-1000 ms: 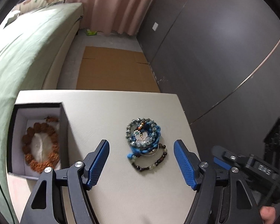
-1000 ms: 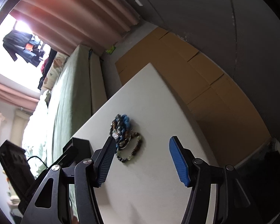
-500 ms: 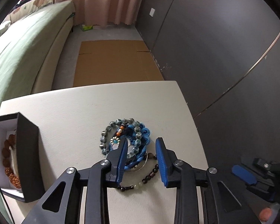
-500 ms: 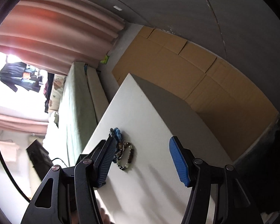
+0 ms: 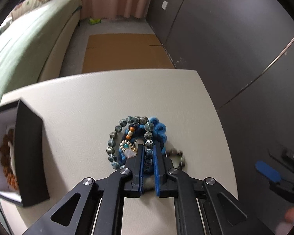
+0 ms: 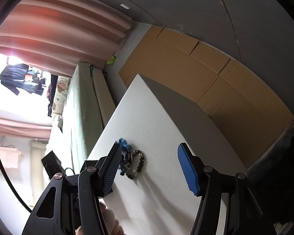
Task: Organize jewelry
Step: 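Lift the grey bead bracelet with the left gripper while the right gripper grasps the blue bracelet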
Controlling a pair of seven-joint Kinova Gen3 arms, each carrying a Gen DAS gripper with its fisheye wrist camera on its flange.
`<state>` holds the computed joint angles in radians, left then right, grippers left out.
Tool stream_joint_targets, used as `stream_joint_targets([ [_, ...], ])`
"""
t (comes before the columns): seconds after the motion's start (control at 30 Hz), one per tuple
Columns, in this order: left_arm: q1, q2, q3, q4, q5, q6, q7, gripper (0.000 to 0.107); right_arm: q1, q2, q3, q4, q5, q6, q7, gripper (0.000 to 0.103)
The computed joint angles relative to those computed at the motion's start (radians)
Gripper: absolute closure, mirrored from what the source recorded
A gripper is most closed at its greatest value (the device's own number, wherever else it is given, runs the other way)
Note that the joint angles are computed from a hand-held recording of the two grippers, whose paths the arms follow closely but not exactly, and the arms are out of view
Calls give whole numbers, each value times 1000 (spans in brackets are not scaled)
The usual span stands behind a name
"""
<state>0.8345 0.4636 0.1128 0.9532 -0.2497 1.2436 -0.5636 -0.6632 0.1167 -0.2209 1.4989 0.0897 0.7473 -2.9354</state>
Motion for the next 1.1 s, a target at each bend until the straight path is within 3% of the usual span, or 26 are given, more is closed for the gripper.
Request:
stream_joint_targets([
  [0.23,-9,-134,22,171,-8,-107,51,99,-31,61,2,-70,13,42,23,42],
  [0.43,-71,-276,59,366,-21,-293,135,99,-69,137,9,-159,8,78,90,42],
  [0.53,-104,-317,83,401,-37,-311,150,99,-107,181,21,-216,25,106,114,43],
  [0.6,-115,-337,98,420,-62,-319,166,99,-142,206,36,-250,52,127,116,46],
  [0.77,-194,-401,123,494,-1,-383,134,99,-195,265,67,-325,90,176,124,62],
  [1.1,-296,-502,165,567,41,-424,90,99,-268,381,109,-510,138,346,200,74],
])
